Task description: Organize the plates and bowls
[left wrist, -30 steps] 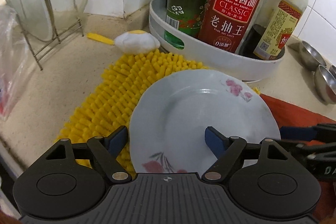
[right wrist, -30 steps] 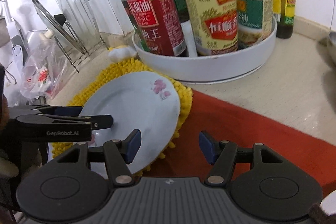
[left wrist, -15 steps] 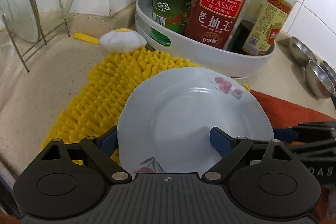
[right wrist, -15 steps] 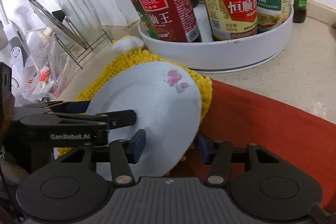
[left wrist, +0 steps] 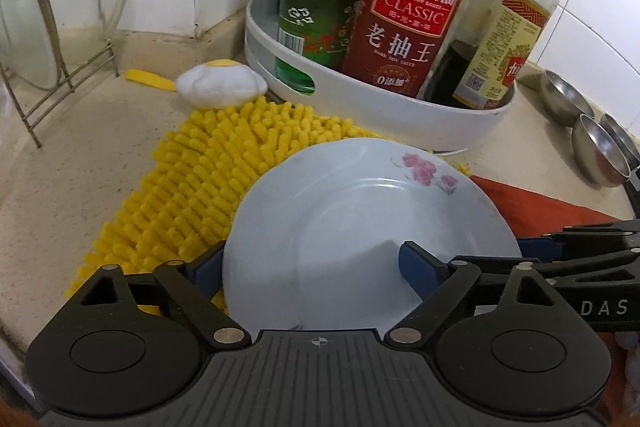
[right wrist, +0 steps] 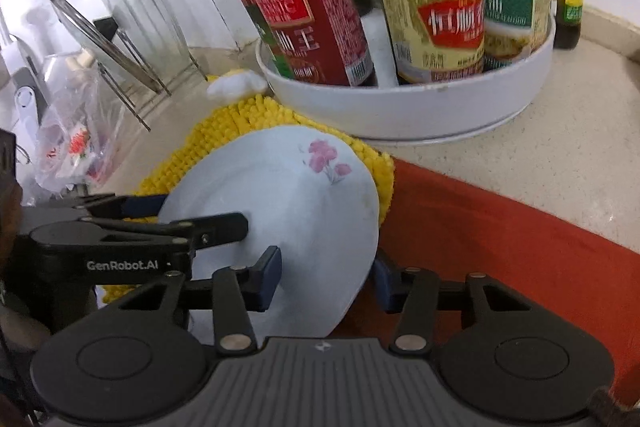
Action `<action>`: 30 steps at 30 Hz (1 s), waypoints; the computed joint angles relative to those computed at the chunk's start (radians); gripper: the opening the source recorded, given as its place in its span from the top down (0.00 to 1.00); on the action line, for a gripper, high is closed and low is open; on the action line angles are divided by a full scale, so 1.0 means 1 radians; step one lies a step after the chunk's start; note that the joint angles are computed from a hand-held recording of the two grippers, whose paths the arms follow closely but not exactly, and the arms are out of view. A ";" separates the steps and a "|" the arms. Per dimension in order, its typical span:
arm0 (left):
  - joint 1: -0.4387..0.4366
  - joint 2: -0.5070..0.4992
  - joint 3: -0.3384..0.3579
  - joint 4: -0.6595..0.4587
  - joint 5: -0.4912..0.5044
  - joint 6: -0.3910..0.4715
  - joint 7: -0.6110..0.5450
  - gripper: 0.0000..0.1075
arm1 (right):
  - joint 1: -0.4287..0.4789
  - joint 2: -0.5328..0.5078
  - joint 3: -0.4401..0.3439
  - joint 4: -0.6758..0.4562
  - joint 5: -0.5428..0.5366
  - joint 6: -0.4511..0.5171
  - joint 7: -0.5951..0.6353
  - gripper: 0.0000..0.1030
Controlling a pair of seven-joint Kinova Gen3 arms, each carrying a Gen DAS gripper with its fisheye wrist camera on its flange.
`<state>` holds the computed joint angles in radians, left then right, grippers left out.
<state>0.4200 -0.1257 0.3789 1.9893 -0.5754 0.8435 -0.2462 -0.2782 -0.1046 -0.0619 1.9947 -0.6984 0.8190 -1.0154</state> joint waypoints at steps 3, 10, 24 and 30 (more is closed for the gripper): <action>0.004 -0.006 -0.001 -0.007 0.018 0.008 0.001 0.14 | -0.002 0.000 -0.009 -0.010 0.024 0.002 -0.035 0.58; -0.006 -0.054 0.021 0.026 0.070 -0.021 -0.043 0.16 | 0.000 -0.043 0.011 -0.008 0.065 0.048 -0.051 0.58; 0.000 -0.001 0.067 -0.028 0.014 0.052 0.053 0.14 | -0.003 -0.061 0.014 0.015 0.068 0.038 -0.075 0.58; 0.076 0.029 0.080 -0.093 -0.060 0.159 0.138 0.14 | -0.009 -0.090 0.056 0.026 0.027 0.052 0.021 0.58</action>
<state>0.4964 -0.0971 0.4593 1.8966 -0.6351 1.0021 -0.1085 -0.2872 -0.1949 -0.0054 2.0208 -0.6715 0.8708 -0.9949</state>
